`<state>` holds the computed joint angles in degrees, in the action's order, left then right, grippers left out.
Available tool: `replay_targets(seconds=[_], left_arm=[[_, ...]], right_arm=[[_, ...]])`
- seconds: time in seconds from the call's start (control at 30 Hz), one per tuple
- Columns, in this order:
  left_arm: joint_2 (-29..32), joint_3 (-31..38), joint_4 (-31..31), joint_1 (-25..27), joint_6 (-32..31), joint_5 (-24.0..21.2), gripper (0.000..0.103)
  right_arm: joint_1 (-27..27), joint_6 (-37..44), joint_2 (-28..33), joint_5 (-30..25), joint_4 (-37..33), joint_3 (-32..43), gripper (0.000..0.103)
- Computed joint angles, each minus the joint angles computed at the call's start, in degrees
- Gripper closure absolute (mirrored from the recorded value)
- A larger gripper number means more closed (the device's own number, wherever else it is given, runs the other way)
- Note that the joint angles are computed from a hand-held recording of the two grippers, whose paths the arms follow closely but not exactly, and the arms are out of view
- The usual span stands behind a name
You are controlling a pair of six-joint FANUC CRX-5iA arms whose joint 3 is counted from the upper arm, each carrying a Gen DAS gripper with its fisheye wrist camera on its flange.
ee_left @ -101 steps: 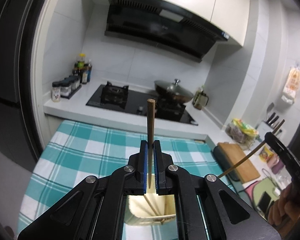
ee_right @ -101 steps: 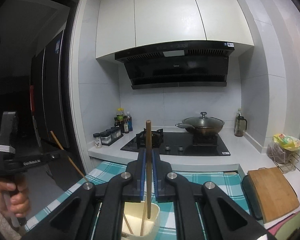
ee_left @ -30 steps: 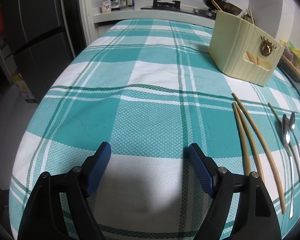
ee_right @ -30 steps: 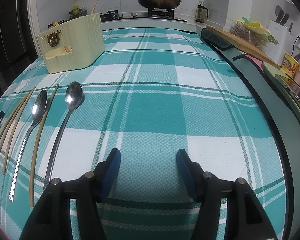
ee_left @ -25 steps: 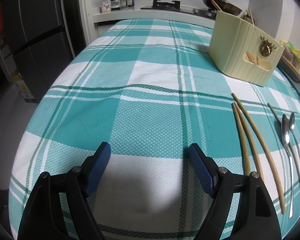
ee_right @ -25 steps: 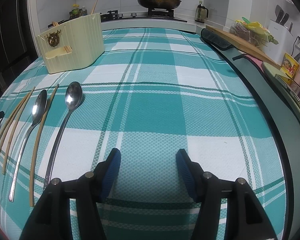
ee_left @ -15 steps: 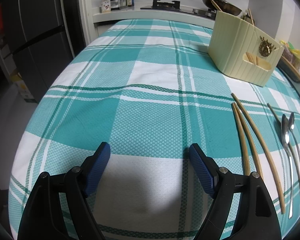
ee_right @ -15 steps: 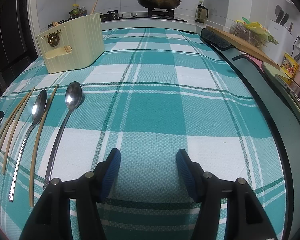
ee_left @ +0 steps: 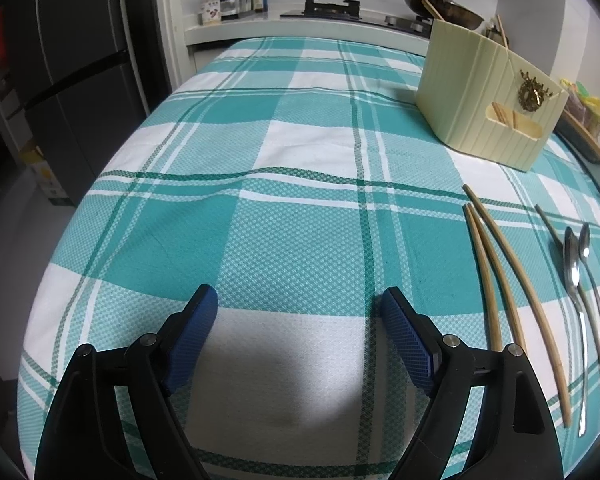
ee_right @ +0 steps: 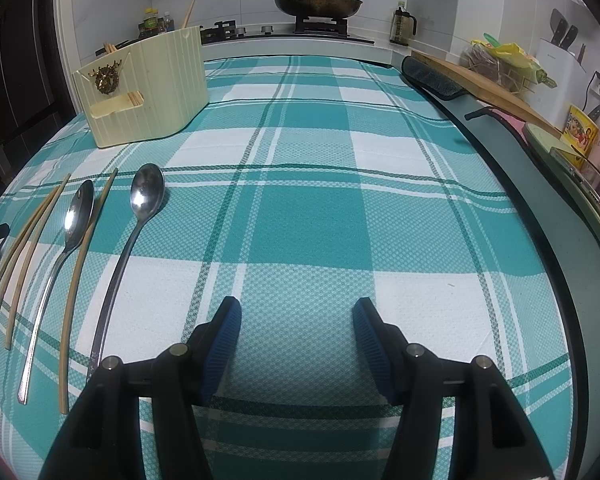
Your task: Organize utensils
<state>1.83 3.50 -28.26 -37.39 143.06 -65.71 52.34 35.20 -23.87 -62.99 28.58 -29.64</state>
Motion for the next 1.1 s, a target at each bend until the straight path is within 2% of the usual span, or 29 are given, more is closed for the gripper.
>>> replay_targets(seconds=[0.3, 0.5, 0.6, 0.77, 0.9, 1.1], left_arm=[[-0.7, -0.9, 0.6, 0.5, 0.2, 1.2, 0.018], [-4.7, -5.5, 7.0, 3.3, -3.1, 8.6, 0.018], [-5.6, -5.7, 10.2, 2.4, -6.6, 11.6, 0.017], [-1.2, -0.7, 11.5, -0.7, -12.1, 8.7, 0.017], [1.0, 0.4, 13.1, -0.5, -12.9, 7.9, 0.018], [3.4, 2.8, 9.3, -2.2, -10.3, 4.1, 0.018]], right_arm=[[-0.1, 0.1, 0.0, 0.1, -0.1, 0.0, 0.043], [-0.1, 0.1, 0.0, 0.1, -0.1, 0.0, 0.043], [-0.1, 0.1, 0.0, 0.1, -0.1, 0.0, 0.043], [-0.1, 0.1, 0.0, 0.1, -0.1, 0.0, 0.043], [-0.1, 0.1, 0.0, 0.1, -0.1, 0.0, 0.043], [-0.1, 0.1, 0.0, 0.1, -0.1, 0.0, 0.043]])
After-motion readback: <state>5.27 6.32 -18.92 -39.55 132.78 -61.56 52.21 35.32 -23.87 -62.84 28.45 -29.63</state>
